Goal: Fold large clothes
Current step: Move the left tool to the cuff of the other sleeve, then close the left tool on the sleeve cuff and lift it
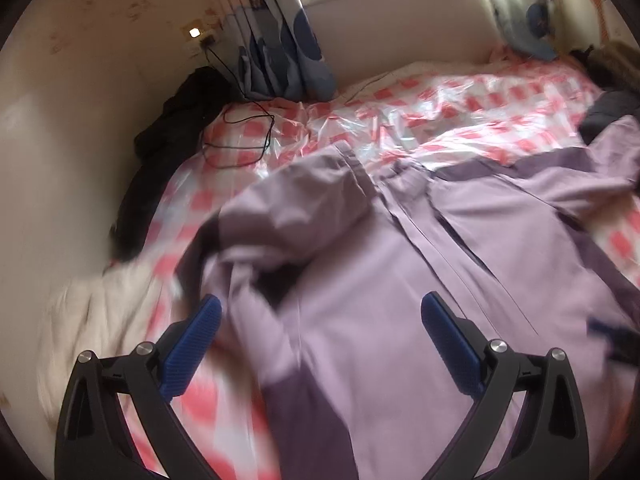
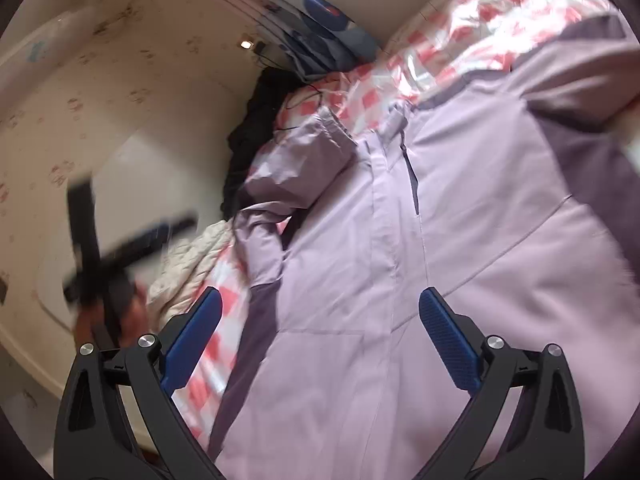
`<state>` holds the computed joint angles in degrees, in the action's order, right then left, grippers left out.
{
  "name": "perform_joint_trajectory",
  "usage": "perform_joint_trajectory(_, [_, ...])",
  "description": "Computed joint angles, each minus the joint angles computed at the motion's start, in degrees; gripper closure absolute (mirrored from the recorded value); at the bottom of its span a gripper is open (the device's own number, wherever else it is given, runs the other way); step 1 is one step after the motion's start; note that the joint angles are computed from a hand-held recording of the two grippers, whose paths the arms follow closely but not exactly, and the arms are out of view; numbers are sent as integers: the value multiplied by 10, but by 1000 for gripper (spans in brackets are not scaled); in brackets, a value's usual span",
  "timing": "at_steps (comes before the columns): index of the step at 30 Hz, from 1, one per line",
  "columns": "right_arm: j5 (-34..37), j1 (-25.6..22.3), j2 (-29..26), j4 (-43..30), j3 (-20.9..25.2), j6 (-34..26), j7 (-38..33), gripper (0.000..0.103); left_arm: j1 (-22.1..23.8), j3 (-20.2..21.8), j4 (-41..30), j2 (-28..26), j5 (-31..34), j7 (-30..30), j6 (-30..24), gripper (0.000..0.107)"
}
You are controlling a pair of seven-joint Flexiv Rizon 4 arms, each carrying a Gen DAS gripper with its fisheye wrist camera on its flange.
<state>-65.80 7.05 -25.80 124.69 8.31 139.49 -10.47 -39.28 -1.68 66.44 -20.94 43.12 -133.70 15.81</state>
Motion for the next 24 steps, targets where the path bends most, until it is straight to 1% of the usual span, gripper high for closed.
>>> perform_joint_trajectory(1, [-7, 2, -12, -8, -1, -5, 6, 8, 15, -3, -19, -19, -15, 6, 14, 11])
perform_joint_trajectory(2, [-44, -4, -25, -23, -4, -9, 44, 8, 32, 1, -35, -42, -45, 13, 45, 11])
perform_joint_trajectory(3, [-76, -11, -37, -37, -7, 1, 79, 8, 49, 3, -67, -78, -67, 16, 68, 11])
perform_joint_trajectory(4, [-74, -11, -42, -37, -9, 12, 79, 8, 50, 6, -107, -111, -63, 12, 53, 11])
perform_joint_trajectory(5, [-59, -8, -39, -31, -12, 15, 68, 8, 62, -11, -154, -151, -39, 15, 32, 11])
perform_joint_trajectory(6, [-46, -7, -38, -25, -13, 18, 60, 8, 73, -39, -200, -184, -4, 14, -10, 11])
perform_joint_trajectory(7, [-45, -9, -42, -26, -13, 26, 62, 8, 88, -72, -247, -224, 36, 23, -37, 11])
perform_joint_trajectory(8, [-52, -12, -50, -31, -13, 36, 74, 8, 94, -86, -294, -260, 51, 32, -67, 14])
perform_joint_trajectory(9, [-58, -13, -56, -34, -15, 43, 84, 8, 92, -82, -340, -295, 49, 38, -91, 15])
perform_joint_trajectory(10, [-66, -15, -59, -36, -18, 50, 93, 8, 88, -59, -387, -330, 36, 47, -106, 20])
perform_joint_trajectory(11, [-73, -15, -65, -41, -20, 57, 104, 8, 80, -17, -417, -355, 3, 60, -110, 24])
perform_joint_trajectory(12, [-72, -14, -69, -42, -22, 62, 107, 8, 81, 6, -441, -380, -19, 87, -116, 31])
perform_joint_trajectory(13, [-71, -14, -69, -41, -24, 68, 108, 8, 82, 25, -448, -389, -44, 106, -115, 43])
perform_joint_trajectory(14, [-71, -14, -70, -41, -26, 72, 107, 8, 84, 58, -435, -390, -98, 121, -93, 61])
perform_joint_trajectory(15, [-70, -14, -70, -40, -28, 75, 108, 8, 87, 71, -432, -389, -129, 123, -89, 67])
perform_joint_trajectory(16, [-69, -16, -70, -38, -30, 80, 110, 8, 85, 83, -418, -379, -143, 118, -81, 82])
perform_joint_trajectory(17, [-68, -16, -70, -36, -31, 83, 111, 8, 77, 114, -395, -365, -171, 115, -60, 94])
perform_joint_trajectory(18, [-66, -17, -69, -33, -33, 84, 109, 8, 63, 160, -353, -344, -212, 114, -22, 96])
perform_joint_trajectory(20, [-54, -17, -64, -25, -34, 83, 99, 8, 22, 254, -260, -284, -284, 104, 54, 99])
perform_joint_trajectory(21, [-47, -18, -62, -22, -33, 83, 95, 8, -8, 300, -213, -244, -306, 94, 77, 100])
perform_joint_trajectory(22, [-36, -19, -59, -16, -33, 83, 89, 8, -37, 346, -167, -210, -335, 102, 104, 101])
perform_joint_trajectory(23, [-27, -20, -57, -11, -32, 80, 84, 8, -76, 392, -120, -170, -334, 74, 129, 101])
perform_joint_trajectory(24, [-18, -21, -55, -7, -30, 78, 79, 8, -116, 439, -75, -130, -337, 68, 150, 101])
